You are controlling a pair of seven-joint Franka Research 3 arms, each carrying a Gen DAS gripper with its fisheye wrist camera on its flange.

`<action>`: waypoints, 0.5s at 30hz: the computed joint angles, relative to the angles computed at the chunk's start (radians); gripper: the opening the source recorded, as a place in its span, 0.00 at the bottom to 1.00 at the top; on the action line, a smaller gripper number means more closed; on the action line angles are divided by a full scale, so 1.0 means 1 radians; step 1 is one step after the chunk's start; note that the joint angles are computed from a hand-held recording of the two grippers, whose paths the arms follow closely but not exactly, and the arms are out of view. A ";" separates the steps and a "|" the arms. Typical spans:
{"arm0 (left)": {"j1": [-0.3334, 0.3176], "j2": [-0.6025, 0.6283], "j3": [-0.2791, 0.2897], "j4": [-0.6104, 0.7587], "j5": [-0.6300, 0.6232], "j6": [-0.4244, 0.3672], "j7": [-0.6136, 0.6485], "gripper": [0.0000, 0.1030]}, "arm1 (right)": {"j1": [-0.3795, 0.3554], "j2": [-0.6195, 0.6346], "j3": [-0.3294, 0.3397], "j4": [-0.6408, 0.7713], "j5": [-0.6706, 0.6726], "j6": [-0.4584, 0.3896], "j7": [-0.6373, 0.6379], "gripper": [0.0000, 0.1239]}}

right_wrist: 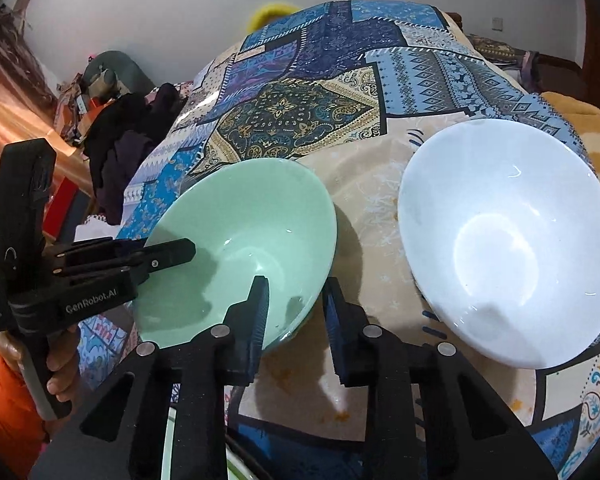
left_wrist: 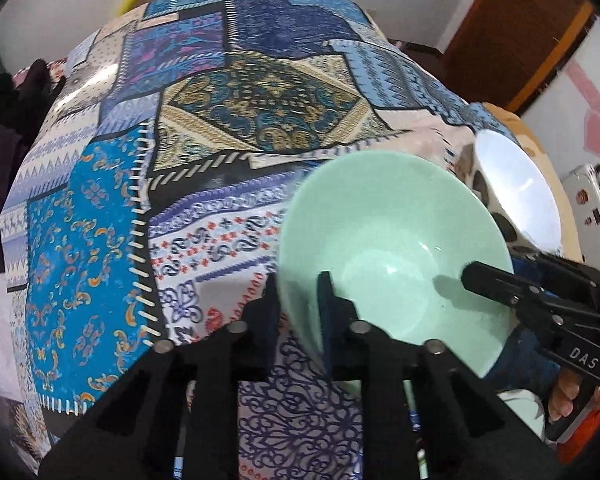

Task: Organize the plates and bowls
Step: 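Lift and carry the mint green bowl toward the pink bowl with both tools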

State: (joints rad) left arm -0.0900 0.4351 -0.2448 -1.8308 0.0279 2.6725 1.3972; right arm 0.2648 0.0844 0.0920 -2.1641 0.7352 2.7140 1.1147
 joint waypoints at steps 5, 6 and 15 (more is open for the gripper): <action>-0.032 -0.019 0.028 -0.021 0.069 0.016 -0.052 0.14 | 0.006 -0.004 -0.001 -0.006 -0.036 0.017 0.021 0.20; -0.030 -0.023 0.025 -0.025 0.069 0.016 -0.052 0.14 | 0.007 -0.007 0.000 -0.009 -0.040 0.024 0.024 0.20; -0.034 -0.108 0.019 -0.109 0.080 0.052 -0.085 0.14 | 0.024 -0.078 -0.003 -0.060 -0.070 0.060 0.033 0.20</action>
